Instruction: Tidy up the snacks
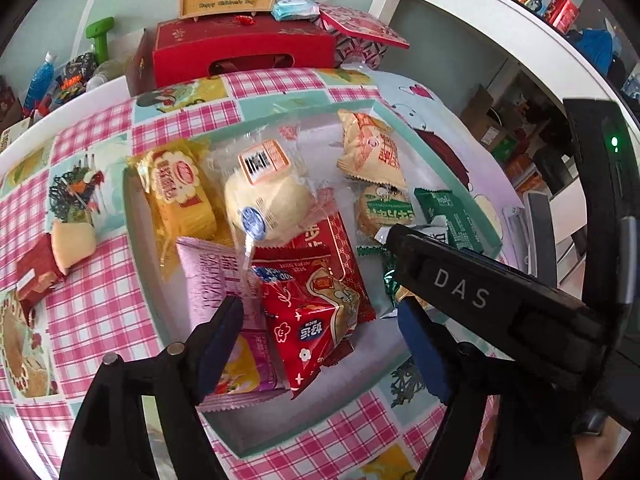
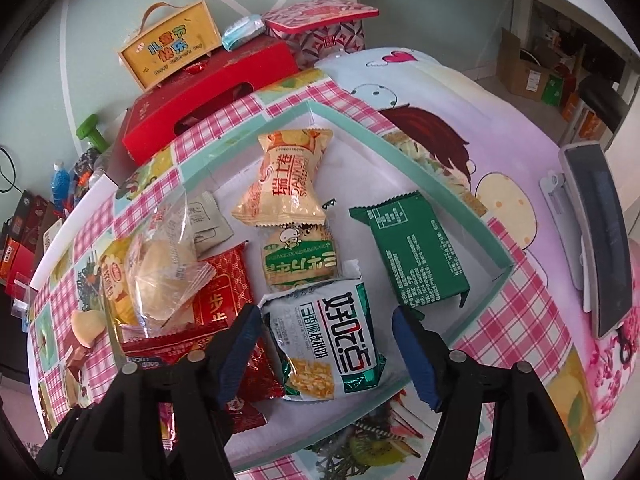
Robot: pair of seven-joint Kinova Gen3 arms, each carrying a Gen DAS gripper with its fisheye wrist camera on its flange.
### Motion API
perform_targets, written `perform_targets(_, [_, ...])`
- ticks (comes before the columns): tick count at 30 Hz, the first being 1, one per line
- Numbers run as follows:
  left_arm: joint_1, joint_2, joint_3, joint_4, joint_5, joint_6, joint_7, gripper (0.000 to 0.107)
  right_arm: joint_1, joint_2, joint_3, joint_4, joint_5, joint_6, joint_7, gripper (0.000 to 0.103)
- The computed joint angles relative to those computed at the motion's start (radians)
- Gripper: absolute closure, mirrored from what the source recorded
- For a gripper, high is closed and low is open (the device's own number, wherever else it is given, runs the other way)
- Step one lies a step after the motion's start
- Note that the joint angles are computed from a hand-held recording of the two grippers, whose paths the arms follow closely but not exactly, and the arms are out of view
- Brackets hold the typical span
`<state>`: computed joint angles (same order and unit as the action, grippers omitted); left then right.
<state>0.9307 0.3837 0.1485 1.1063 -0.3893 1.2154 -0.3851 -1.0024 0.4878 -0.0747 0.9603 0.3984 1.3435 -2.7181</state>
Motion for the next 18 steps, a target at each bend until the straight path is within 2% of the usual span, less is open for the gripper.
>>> perform_targets(2, [0.006,-0.007,-0.004,-0.003,-0.010,0.016,0.008,0.027,-0.008,-0.006,0.004,0.002,0.011,-0.001,-0.007,0.021])
perform_targets(9, [0.010,-0.029,-0.014,-0.006,-0.042,0.106,0.083,0.027,-0.014,-0.011,0.002,-0.003,0.025,-0.001,-0.012,0.021])
perform_targets(18, [-0.021,-0.072,-0.013,0.057,-0.081,0.213,0.264,0.027,-0.020,0.004,0.002,-0.029,0.028,0.017,0.008,0.021])
